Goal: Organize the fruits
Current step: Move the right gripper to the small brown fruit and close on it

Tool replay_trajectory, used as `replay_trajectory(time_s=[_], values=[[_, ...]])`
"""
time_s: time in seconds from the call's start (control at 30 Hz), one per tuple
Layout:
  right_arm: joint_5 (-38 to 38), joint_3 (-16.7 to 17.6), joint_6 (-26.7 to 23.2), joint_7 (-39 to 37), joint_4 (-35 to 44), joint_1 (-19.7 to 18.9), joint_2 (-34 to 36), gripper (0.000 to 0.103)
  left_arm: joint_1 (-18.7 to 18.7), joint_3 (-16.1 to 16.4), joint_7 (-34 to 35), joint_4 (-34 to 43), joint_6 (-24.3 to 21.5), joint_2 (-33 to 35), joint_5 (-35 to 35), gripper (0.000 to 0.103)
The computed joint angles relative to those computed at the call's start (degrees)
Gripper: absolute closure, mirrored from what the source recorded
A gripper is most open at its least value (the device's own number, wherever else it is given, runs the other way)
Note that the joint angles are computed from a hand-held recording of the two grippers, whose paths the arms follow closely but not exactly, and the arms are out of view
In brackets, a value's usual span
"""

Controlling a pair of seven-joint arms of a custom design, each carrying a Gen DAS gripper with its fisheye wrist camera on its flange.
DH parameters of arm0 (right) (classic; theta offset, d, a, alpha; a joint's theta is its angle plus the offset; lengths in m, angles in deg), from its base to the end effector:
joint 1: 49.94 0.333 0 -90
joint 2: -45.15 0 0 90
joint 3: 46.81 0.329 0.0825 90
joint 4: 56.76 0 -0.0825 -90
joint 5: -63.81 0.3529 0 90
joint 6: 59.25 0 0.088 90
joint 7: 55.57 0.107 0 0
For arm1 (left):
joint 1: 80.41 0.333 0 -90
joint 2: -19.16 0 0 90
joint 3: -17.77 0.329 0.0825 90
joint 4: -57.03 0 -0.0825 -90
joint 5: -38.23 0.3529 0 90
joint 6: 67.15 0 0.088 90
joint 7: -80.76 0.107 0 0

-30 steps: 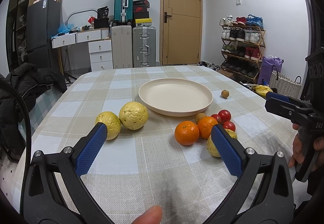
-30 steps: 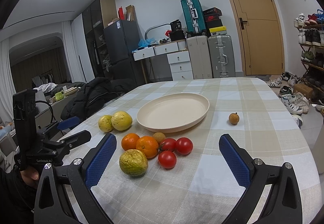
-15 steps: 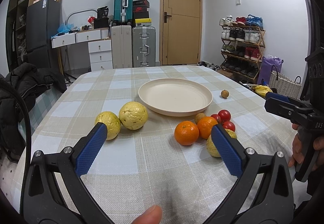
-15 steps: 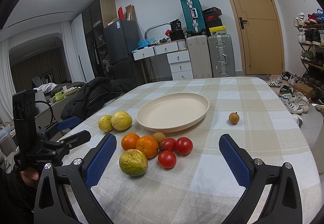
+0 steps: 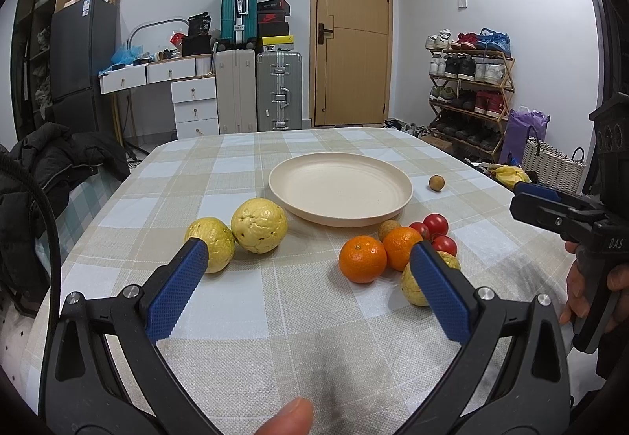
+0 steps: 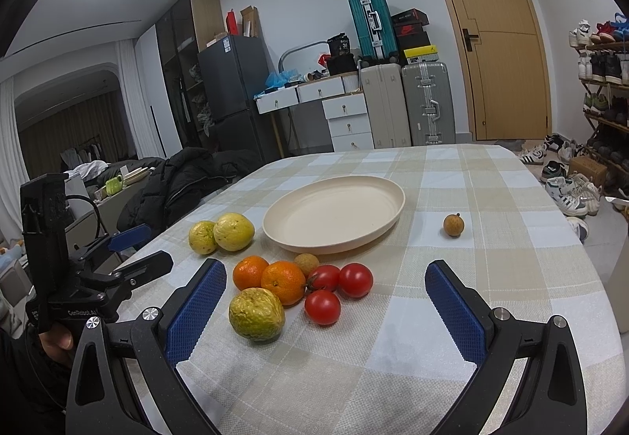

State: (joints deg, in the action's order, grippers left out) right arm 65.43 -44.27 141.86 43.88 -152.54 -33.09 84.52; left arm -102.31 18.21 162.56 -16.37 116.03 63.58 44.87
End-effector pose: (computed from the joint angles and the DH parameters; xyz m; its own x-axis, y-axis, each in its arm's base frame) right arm 0.6768 0.2256 0.3800 0.2330 -0.9523 -0.1971 -0.4460 0.0755 -0.8918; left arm 0.7150 -0.2952 0.4533 -0.3626 -0.9317 0.0222 -0.3963 0.1326 -0.9085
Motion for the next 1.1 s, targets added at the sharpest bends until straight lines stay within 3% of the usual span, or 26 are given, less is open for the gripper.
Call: replay_trajectory(time_s=[0.17, 0.33, 0.5, 0.6, 0.7, 0.87, 1.1], values=[[4.7, -6.0, -5.1, -0.7, 2.1, 5.1, 0.3, 0.000, 0.4, -0.5, 0.2, 0.0, 0.1, -0.2, 0.0, 0.001], [7.4, -12.9, -13.3, 0.9, 5.3, 10.3, 1.1, 0.000, 1.6, -1.9, 0.5, 2.5, -3.9, 0.4, 0.1, 0.001], [4.5, -13.1, -20.9, 4.5, 8.2, 9.6, 1.4, 0.000, 1.6, -1.5, -0.8, 5.9, -8.2, 1.8, 1.0, 0.001], [2.1, -16.0, -24.6, 7.6, 9.7, 11.1, 1.9, 0.000, 1.3, -0.3, -2.1, 7.7, -10.1, 2.6, 2.1, 0.001], [0.6, -16.3, -25.8, 10.3, 10.5, 10.4, 2.1, 0.000, 2.1, -0.6, -3.5, 10.3, -12.5, 3.7, 2.5, 0.001], [-1.9, -13.6, -28.9, 12.5, 12.9, 7.0, 2.5, 0.001, 1.8, 1.4, -6.4, 15.4, -17.2, 6.1, 5.1, 0.001], [-4.2, -8.5, -33.2, 12.8, 19.5, 1.7, 5.4, 0.005, 4.0, -1.5, -5.4, 28.2, -27.9, 12.3, 5.3, 0.001]])
